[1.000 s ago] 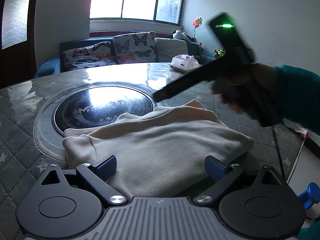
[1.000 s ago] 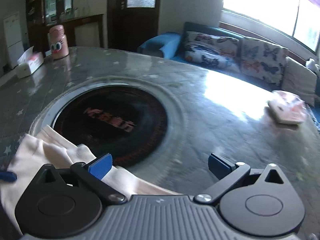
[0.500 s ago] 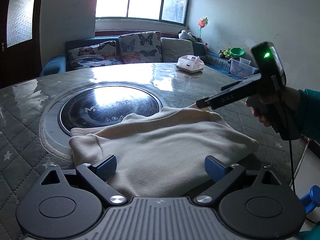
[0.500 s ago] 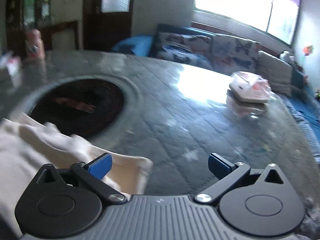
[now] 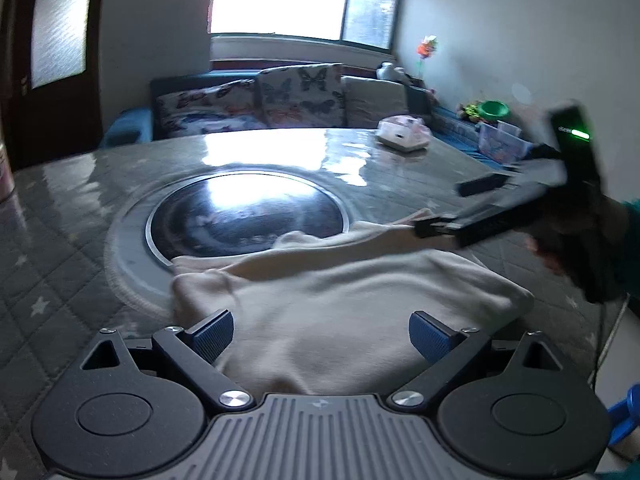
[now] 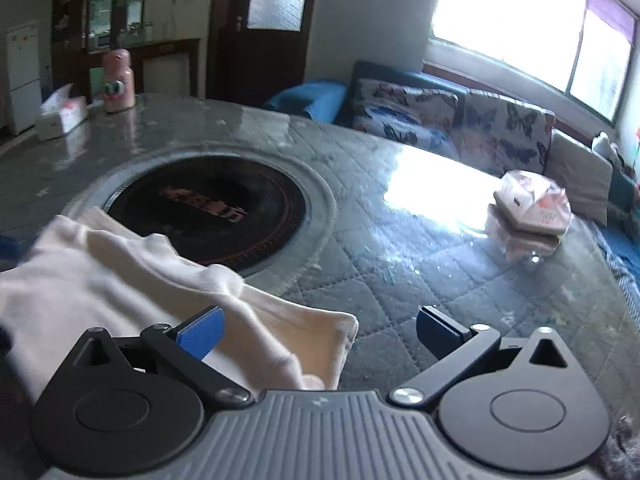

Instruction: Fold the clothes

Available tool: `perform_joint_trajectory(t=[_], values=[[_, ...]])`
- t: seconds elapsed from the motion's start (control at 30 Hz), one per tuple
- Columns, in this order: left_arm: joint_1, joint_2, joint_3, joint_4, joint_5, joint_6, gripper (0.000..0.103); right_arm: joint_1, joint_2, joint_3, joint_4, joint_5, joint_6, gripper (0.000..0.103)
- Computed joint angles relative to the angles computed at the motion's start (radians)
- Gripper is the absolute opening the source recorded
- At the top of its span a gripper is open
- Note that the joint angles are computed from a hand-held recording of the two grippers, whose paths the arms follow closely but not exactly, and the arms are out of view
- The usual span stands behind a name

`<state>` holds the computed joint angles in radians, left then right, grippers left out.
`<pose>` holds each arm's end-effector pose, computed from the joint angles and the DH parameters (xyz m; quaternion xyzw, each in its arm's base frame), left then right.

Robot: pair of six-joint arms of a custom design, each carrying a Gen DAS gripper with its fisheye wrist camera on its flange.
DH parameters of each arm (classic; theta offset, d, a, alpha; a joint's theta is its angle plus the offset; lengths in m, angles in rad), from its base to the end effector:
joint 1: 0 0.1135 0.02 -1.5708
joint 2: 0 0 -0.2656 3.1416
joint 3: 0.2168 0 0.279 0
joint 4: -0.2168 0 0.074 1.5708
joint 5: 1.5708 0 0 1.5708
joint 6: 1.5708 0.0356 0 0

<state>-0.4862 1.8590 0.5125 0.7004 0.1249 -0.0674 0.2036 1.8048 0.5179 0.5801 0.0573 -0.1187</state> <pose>0.2648 -0.1450 0.0500 0.2129 0.8680 -0.1754 0.4130 0.2931 0.0584 0.0560 -0.1338 0.8979 -0.0082 0.4192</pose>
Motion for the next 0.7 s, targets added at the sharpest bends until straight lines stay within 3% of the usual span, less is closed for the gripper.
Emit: perform_joint_trajectory(t=[0.27,0.4,0.47,0.7], values=[[0.094,-0.026,0.047,-0.122,-0.041,-0.099,0.096,0.134,-0.213,-0.173,-0.007,-0.032,-0.049,0.103],[0.112,-0.027,0.041,-0.12,-0.053,-0.098,0.095,0.244,-0.258,-0.207,-0.02,-0.026,-0.062,0.103],[0.114,-0.049,0.002,-0.08,-0.015,-0.076,0.097,0.295,-0.258,-0.213,-0.014,-0.012,-0.06,0.103],[0.103,-0.037,-0.058,-0.069,-0.072,-0.017,0.096,0.363,-0.165,-0.213,0.054,0.083,-0.029,0.103]])
